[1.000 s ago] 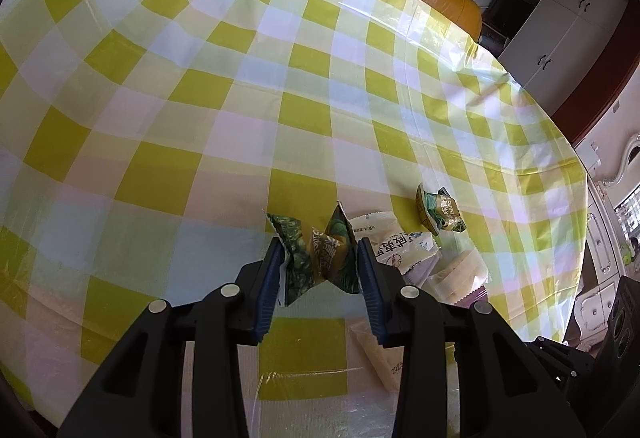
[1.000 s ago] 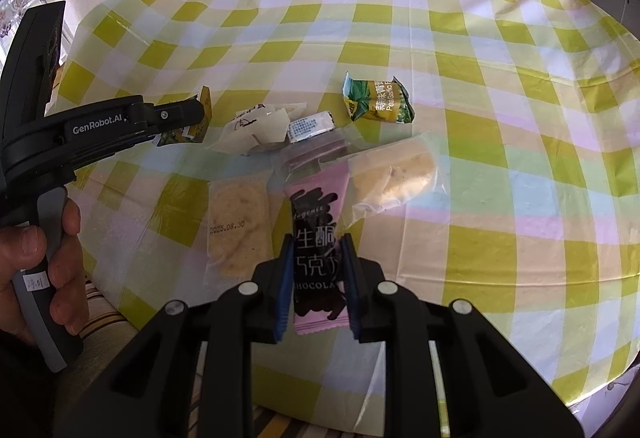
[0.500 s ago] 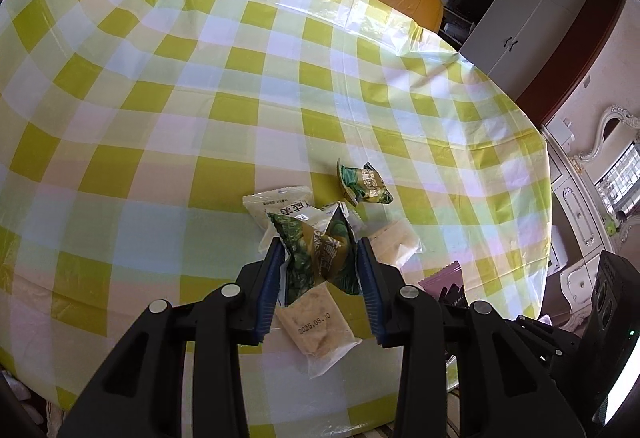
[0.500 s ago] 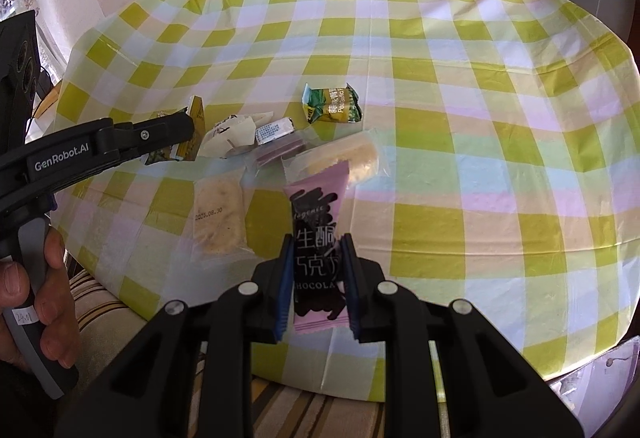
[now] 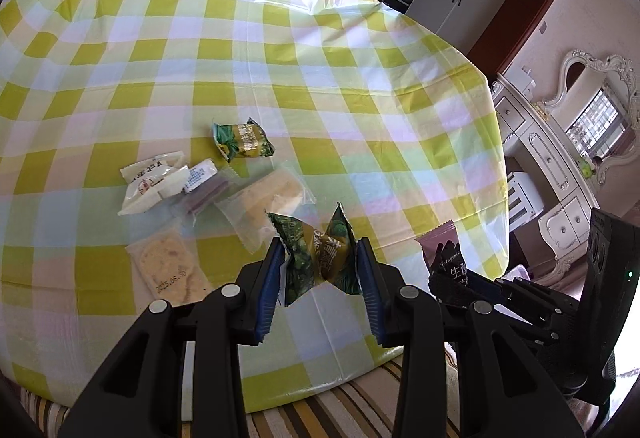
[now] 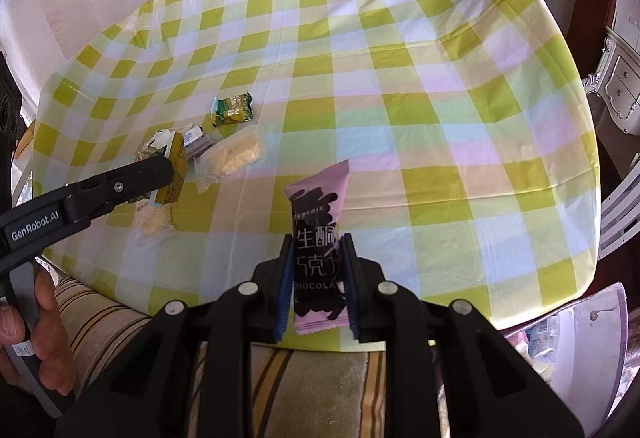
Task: Organize snacks
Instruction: 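Lift and carry the green packets and chocolate bar toward the white box, then open both tools to drop the green packets and chocolate bar into the box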
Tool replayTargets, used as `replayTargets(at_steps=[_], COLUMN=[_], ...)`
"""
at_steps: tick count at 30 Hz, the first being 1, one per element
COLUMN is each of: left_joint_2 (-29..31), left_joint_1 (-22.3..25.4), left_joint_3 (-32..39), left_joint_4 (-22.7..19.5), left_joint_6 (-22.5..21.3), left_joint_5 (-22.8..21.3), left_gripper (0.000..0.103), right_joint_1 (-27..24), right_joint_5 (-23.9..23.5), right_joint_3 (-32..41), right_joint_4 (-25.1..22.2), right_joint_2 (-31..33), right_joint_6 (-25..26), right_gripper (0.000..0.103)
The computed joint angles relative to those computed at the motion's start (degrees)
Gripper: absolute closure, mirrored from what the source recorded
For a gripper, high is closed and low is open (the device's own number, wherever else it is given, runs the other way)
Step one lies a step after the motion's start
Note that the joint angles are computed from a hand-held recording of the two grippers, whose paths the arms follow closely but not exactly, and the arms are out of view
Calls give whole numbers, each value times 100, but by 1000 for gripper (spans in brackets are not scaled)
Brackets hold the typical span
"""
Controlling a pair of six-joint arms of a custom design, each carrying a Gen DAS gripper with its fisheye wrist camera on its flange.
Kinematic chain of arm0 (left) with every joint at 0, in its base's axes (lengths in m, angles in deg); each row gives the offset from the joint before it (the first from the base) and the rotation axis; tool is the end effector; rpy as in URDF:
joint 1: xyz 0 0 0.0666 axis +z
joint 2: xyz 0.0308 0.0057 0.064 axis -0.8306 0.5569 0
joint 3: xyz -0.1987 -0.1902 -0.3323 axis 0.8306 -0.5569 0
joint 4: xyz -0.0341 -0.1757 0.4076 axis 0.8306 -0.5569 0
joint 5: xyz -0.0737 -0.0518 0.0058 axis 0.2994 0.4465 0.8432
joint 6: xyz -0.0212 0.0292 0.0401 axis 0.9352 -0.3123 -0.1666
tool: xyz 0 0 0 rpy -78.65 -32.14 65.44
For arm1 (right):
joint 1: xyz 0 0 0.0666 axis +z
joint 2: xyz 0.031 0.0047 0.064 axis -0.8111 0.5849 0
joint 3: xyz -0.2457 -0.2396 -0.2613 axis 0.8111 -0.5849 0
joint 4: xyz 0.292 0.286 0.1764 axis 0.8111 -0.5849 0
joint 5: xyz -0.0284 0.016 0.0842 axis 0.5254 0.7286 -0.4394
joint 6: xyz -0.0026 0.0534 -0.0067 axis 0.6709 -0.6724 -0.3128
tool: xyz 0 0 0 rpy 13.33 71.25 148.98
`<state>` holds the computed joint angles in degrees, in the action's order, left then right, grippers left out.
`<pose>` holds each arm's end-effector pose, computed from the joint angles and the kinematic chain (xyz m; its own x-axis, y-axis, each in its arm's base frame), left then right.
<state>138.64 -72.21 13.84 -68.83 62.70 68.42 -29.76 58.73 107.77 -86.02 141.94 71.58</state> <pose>0.4892 -0.1389 0.3812 -0.6966 -0.4184 -0.5828 -0.2241 0.8986 -0.3773 0.5615 0.2622 0.3738 -0.7137 -0.4121 -0.5664 -0.5617 0.8198 0.1114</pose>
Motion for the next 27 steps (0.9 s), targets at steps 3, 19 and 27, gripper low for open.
replayTargets(at_steps=[3, 19, 27], left_joint_2=[192, 1488, 2071], left_joint_1=[-205, -1110, -1404], left_joint_3=[192, 1607, 2277], left_joint_4=[-46, -531, -937], left_joint_6=[-96, -777, -992], left_joint_5=[97, 1010, 1296], left_gripper=[67, 67, 67], right_joint_1=[-203, -1611, -2218], right_joint_5=[64, 583, 785], right_joint_3=[-108, -704, -841], right_joint_4=[43, 113, 171], right_joint_2=[-99, -361, -333], right_joint_6=[-21, -277, -455], right_gripper=[80, 80, 80])
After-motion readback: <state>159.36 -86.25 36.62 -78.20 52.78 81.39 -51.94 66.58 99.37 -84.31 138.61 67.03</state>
